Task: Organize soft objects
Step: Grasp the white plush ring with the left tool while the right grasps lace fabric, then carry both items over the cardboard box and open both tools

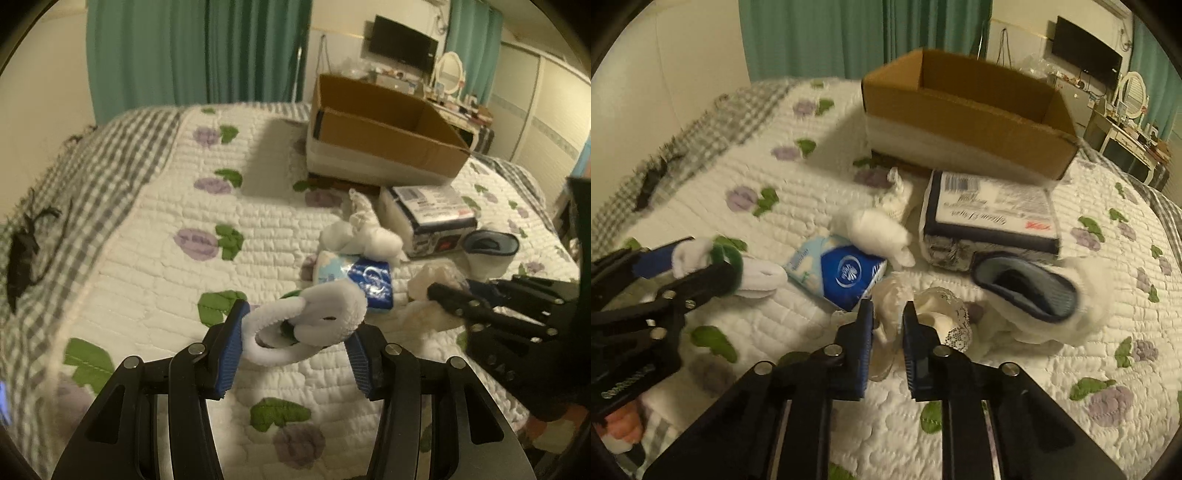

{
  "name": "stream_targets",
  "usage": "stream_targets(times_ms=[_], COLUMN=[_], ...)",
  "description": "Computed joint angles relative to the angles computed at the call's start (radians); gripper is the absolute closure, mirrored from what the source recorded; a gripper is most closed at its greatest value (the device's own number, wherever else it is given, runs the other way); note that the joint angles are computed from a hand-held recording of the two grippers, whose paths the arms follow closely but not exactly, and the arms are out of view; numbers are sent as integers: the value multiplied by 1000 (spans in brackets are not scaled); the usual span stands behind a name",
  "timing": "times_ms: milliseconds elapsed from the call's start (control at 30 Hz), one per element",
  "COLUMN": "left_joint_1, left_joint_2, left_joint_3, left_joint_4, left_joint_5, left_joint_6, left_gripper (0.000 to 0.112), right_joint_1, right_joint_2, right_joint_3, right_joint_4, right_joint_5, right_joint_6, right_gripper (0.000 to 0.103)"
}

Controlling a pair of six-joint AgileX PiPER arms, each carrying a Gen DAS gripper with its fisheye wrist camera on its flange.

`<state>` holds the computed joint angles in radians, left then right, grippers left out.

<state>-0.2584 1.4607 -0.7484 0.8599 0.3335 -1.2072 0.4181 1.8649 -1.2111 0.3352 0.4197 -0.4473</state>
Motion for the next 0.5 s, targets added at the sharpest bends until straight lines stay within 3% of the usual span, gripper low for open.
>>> stream_targets(times_ms=[100,200,400,500], left_joint_1=[-73,-137,-176,-173], left_joint_2=[-55,-88,-73,-25], left_joint_3=[-10,-57,-245,-375], left_joint_4=[97,125,60,42], left_joint_5=[81,172,252,264], left_joint_6=[-111,-124,38,123], left_gripper=[63,63,63,63], right_joint_1=[-24,-52,-127,-179], right_joint_2=[-68,-137,-205,-158], right_joint_3=[35,35,-110,-294], right_joint_4=[105,162,260,293], right_joint_5=[-2,18,115,210], right_joint_6=[-94,-147,-260,-269], right_gripper=[90,90,90,90])
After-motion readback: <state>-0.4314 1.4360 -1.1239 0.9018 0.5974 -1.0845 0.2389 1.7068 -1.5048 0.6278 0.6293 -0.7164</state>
